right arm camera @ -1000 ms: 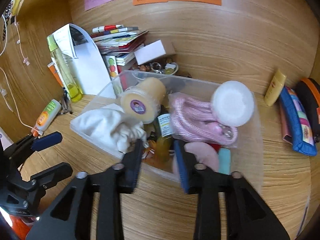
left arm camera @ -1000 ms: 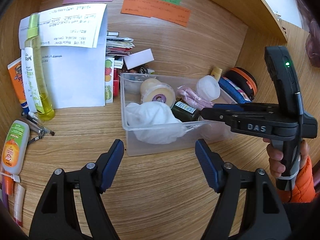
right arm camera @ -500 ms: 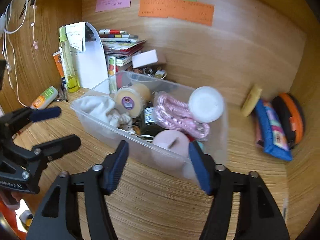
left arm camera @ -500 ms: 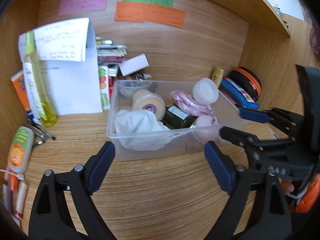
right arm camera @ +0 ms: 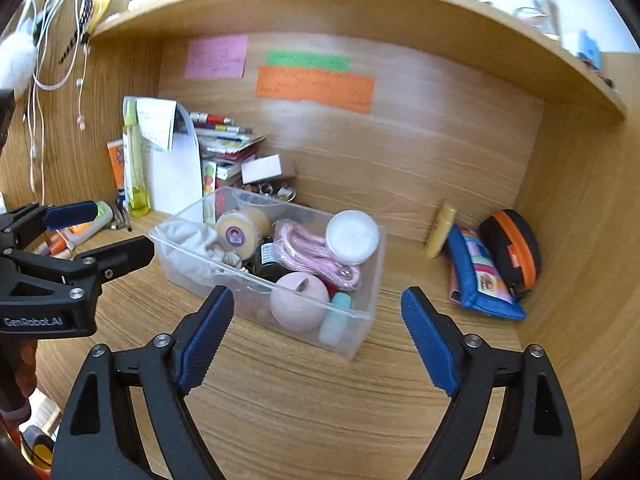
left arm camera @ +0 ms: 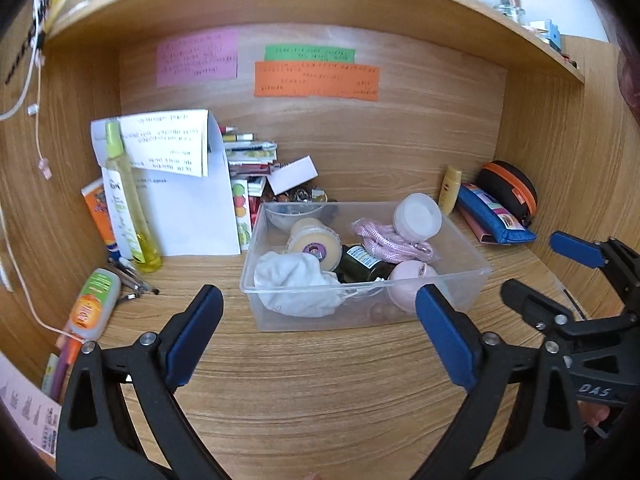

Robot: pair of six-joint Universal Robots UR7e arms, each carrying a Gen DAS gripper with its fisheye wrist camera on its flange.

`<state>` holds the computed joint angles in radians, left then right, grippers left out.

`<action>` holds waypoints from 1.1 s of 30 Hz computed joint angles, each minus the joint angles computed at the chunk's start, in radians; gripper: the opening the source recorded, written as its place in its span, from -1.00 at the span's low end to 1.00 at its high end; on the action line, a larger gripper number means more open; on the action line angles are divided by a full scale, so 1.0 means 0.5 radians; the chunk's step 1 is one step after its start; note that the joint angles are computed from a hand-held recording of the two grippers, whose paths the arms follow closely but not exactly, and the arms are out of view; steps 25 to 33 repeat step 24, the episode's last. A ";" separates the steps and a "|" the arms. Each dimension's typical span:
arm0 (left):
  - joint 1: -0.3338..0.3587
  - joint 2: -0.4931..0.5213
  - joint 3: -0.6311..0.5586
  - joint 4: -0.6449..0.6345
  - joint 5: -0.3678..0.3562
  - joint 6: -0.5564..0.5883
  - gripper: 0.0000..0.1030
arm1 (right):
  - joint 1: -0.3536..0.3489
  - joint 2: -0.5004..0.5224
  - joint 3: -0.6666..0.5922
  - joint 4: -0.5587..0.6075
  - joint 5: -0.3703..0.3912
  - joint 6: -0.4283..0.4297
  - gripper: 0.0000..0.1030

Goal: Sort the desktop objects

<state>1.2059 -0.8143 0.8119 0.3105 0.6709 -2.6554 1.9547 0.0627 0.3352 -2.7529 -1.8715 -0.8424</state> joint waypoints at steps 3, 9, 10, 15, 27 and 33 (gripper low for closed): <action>-0.024 -0.036 0.101 -0.106 -0.031 0.081 0.91 | -0.003 -0.132 0.261 -0.183 -0.001 0.028 0.66; -0.049 -0.105 0.267 -0.271 -0.054 0.147 0.91 | -0.009 -0.274 0.535 -0.370 0.033 0.057 0.84; -0.052 -0.112 0.284 -0.291 -0.056 0.161 0.91 | -0.011 -0.288 0.564 -0.386 0.044 0.063 0.84; -0.062 -0.147 0.364 -0.375 -0.055 0.212 0.91 | -0.010 -0.301 0.580 -0.383 0.046 0.085 0.84; -0.064 -0.179 0.416 -0.432 -0.039 0.244 0.98 | -0.005 -0.272 0.523 -0.322 0.039 0.089 0.84; -0.064 -0.179 0.416 -0.432 -0.039 0.244 0.98 | -0.005 -0.272 0.523 -0.322 0.039 0.089 0.84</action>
